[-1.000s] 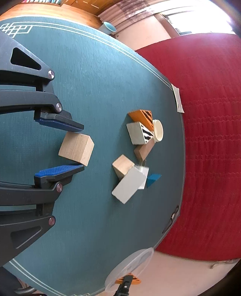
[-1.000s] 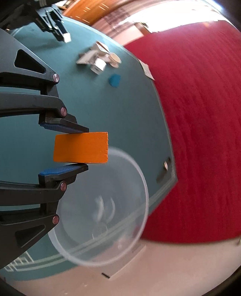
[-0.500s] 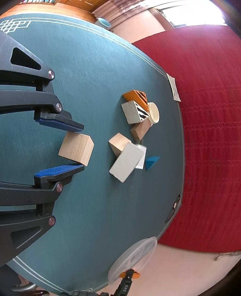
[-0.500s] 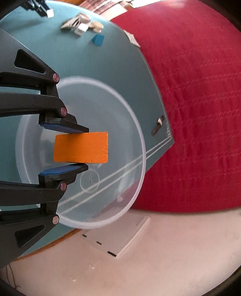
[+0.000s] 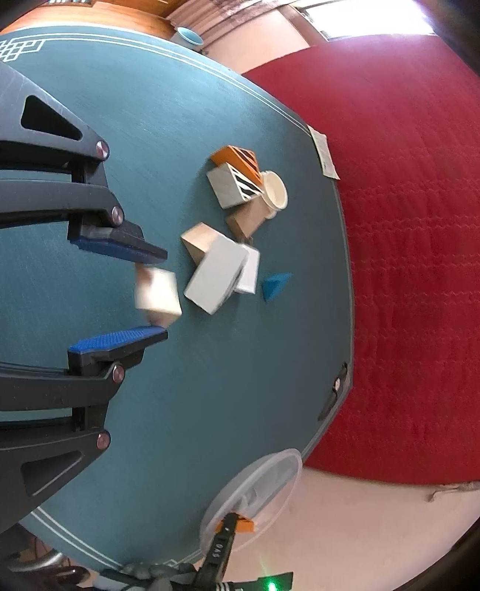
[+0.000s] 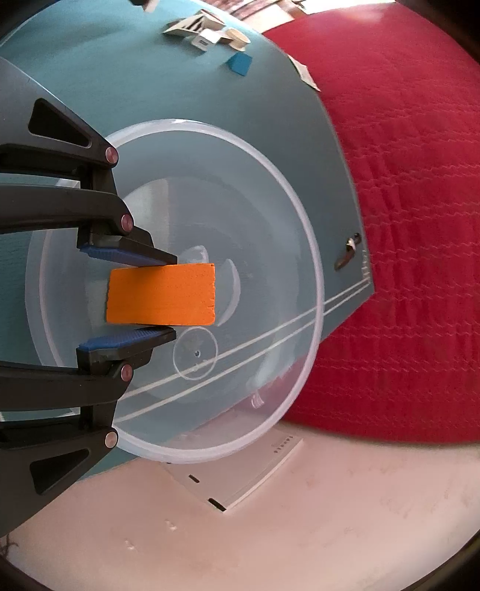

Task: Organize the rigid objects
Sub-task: 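Carry the orange block to the clear bowl and open the right gripper, then carry the tan wedge in the left gripper to the bowl and release it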

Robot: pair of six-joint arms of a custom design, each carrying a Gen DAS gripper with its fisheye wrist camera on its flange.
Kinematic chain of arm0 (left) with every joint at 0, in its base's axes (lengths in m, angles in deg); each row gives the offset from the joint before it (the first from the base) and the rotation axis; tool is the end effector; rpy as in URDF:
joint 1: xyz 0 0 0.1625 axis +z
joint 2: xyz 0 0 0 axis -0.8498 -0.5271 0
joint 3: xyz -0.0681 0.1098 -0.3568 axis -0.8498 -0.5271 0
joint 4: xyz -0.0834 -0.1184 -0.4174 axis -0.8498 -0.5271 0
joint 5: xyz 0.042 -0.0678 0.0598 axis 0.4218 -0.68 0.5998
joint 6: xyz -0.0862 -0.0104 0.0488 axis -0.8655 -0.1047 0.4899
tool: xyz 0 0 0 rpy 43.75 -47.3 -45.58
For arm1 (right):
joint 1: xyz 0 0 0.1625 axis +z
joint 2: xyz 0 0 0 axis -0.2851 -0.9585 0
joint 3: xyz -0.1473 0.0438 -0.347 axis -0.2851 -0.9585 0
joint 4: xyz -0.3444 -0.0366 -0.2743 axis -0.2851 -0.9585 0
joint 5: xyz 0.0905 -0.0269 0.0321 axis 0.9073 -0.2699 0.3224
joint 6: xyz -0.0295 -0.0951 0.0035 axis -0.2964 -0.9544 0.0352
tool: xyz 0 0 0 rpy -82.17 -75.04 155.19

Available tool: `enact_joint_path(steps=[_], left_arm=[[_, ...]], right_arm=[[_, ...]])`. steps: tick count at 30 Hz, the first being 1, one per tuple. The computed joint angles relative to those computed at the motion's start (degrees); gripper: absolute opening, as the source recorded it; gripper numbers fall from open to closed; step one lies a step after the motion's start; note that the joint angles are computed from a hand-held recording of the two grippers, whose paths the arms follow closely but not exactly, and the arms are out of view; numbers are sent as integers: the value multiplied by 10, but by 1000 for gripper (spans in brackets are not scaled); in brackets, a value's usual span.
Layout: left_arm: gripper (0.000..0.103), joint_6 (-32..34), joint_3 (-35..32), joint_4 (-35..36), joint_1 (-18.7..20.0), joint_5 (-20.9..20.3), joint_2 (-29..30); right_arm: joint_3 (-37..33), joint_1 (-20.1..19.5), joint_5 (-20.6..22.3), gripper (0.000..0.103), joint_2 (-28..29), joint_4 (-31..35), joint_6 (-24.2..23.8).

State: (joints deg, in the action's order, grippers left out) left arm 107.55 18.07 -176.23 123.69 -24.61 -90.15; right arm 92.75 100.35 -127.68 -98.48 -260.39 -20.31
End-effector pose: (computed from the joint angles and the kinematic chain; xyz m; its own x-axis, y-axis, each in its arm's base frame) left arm -0.1963 -0.8636 0.0870 -0.5876 0.5315 -0.6102 0.7757 0.5846 -0.2378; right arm -0.0148 -0.7780 0.1872 -0.6549 0.4531 0.6048 -0.2501 0.6253 -0.7393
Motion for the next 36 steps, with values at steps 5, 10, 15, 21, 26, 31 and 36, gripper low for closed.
enact_joint_path(steps=[5, 10, 15, 21, 26, 31, 36], left_arm=[[34, 9, -6, 2, -8, -12, 6], [34, 10, -18, 11, -10, -21, 14], [49, -13, -39, 41, -4, -10, 24], [58, -24, -49, 56, 2, 2, 33], [58, -16, -60, 62, 1, 4, 45], [42, -13, -100, 90, 3, 7, 73], [39, -5, -103, 83, 3, 2, 77]], right_arm=[[22, 0, -9, 33, -15, 11, 3], [60, -2, -8, 33, -35, -9, 10], [71, -1, 0, 48, -28, -107, -27], [69, 13, 15, 49, -13, -207, -81], [63, 18, 23, 49, -7, -212, -83], [70, 22, 29, 49, -10, -200, -81], [75, 23, 36, 49, -12, -196, -78]])
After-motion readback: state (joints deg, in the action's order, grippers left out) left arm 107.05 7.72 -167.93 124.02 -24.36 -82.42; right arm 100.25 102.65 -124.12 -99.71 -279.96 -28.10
